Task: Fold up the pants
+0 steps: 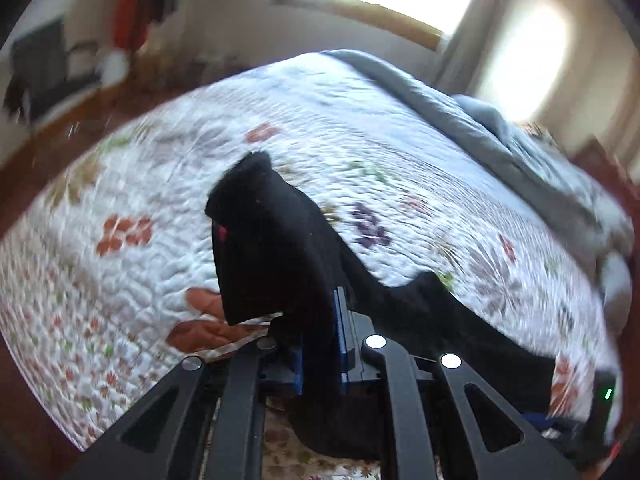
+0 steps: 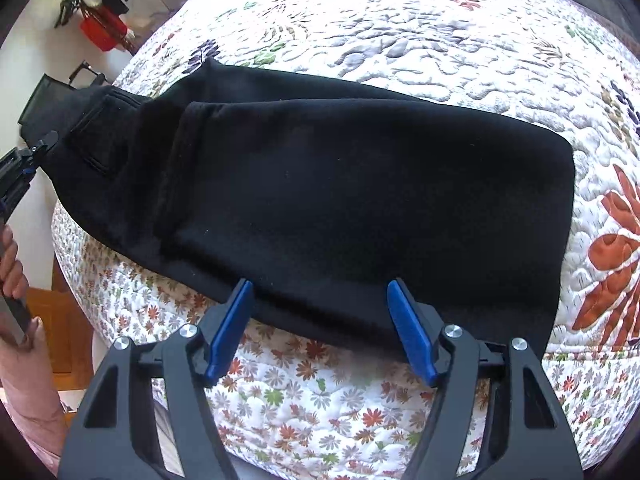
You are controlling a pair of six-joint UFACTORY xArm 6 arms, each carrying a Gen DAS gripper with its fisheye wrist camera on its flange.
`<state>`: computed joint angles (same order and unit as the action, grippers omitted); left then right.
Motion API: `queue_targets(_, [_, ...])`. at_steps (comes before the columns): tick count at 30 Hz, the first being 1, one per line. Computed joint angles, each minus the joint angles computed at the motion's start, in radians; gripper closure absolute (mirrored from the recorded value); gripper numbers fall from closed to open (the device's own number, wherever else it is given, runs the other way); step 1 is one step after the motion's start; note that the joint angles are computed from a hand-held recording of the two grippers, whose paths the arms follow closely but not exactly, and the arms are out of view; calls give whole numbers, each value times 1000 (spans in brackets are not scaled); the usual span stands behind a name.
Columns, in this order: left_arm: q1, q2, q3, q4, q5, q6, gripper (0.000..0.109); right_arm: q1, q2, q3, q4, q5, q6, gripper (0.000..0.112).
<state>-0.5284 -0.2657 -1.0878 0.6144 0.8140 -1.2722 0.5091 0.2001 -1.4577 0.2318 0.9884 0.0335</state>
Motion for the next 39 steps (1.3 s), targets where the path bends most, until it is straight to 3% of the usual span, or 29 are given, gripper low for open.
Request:
queue_targets(9, [-177,228,-250,35,77,167,91,-15,-50,47,-38,-26,32,43])
queue_targets(14, [-194,310,-302,-132,13,301,67,-24,-64,63,-84,-35,57,43])
queue_targets(18, [-209,358,-324,-293,-5,438,64,-31,-70,74,-100,-39,67,43])
queue_targets(21, [-209,321,-276,-395,-67,490,60,-33,-79,85,-100,-41,68,43])
queue_targets(23, [-204,269,-227,-374,-119,450,40,-36,-81,86,-96,-43,69,43])
queue_targets(24, [-197,247,-210,-336,-129,407,36,-36,-80,85,-97,-43,72,43])
queue_targets(26, [-181,238,-220,-242,-77,325,35,-38,-76,80,-94,-45,76,43])
queue_targets(31, [-138,359,-336,-258,112,322,39,-38,-60,73,-100,-37,76,42])
queue_targets(33, [-140,412,-367,-284,139,356,38,-38,-52,75,-100,-38,71,41])
queue_targets(35, [-178,480,-427,-217,194,371,27,-38,-48,77,-93,-40,64,38])
queue_targets(39, [-200,489,-452,-189,226,366,26,-38,-22,16,-97,18,69,38])
